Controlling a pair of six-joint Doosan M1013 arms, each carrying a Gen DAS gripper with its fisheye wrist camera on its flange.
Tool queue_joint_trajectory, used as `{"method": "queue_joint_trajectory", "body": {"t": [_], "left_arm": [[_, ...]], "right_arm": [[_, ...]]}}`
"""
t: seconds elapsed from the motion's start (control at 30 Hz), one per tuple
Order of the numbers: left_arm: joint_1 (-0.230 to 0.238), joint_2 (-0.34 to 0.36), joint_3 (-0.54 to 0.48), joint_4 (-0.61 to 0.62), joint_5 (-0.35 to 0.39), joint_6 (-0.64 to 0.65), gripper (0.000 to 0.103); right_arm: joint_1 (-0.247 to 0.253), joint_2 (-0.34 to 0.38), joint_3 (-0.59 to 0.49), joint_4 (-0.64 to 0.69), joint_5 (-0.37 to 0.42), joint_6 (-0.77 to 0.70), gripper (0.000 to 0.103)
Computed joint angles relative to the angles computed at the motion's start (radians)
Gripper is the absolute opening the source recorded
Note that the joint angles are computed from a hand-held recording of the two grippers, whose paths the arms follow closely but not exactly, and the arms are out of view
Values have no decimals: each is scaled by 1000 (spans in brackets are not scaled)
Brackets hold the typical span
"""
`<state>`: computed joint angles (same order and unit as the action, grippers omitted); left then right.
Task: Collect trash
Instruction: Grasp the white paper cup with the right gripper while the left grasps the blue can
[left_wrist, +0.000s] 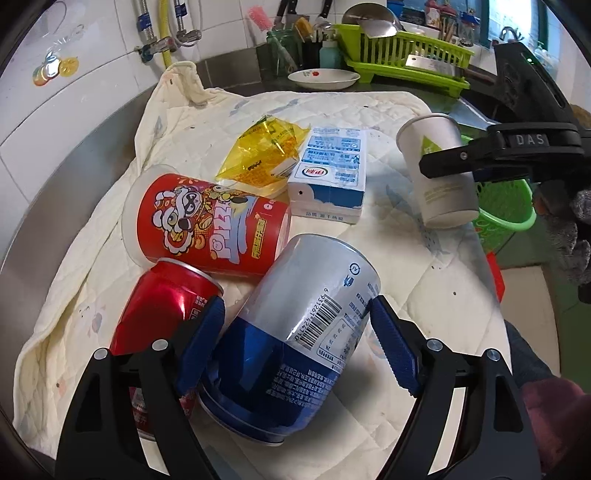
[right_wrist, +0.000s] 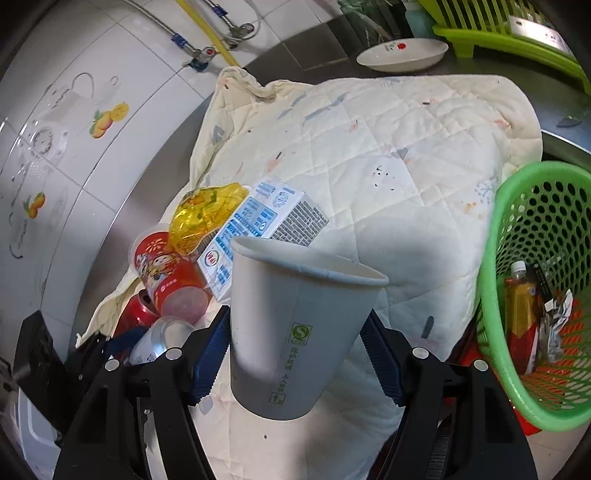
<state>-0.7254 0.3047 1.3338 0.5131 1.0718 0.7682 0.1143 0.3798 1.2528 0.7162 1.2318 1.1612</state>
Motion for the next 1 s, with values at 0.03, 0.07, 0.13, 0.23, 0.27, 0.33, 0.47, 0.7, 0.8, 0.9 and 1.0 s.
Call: {"method": "queue_joint_trajectory", "body": {"t": [0.03,0.07,0.13,0.23,0.27,0.33,0.47,0.7,0.8,0.9,1.0], "left_arm": [[0,-1,2,-9,-6,14,80],[0,-1,2,-16,-7,29,80],[-4,4,-2,-9,10,46,80],[-4,6,-5,-13,19,59,80],[-3,8,-7,-14,26,61,80],[-3,13,-12,-11,39,62,81],[-12,22,-19,15,61,68,81],[-35,40,-31,78,122,91,81],[-37,46,-34,90,140,88,81],[-36,48,-35,98,146,68,81],[-40,48,-33,107,146,46,80]], "right_arm": [[-2,-4,3,0,-1,-9,67],[-4,-7,5,0,-1,-15,67],[-8,-12,9,4,-1,-25,67],[-12,-17,13,8,0,-37,67],[-11,-18,14,4,-3,-41,67],[-10,-23,17,-7,-8,-50,67],[-8,-31,25,-21,-13,-71,67],[-10,-47,44,-41,-27,-100,67],[-13,-50,49,-45,-30,-104,67],[-15,-53,53,-53,-36,-106,67],[-17,-56,57,-63,-45,-108,67]]}}
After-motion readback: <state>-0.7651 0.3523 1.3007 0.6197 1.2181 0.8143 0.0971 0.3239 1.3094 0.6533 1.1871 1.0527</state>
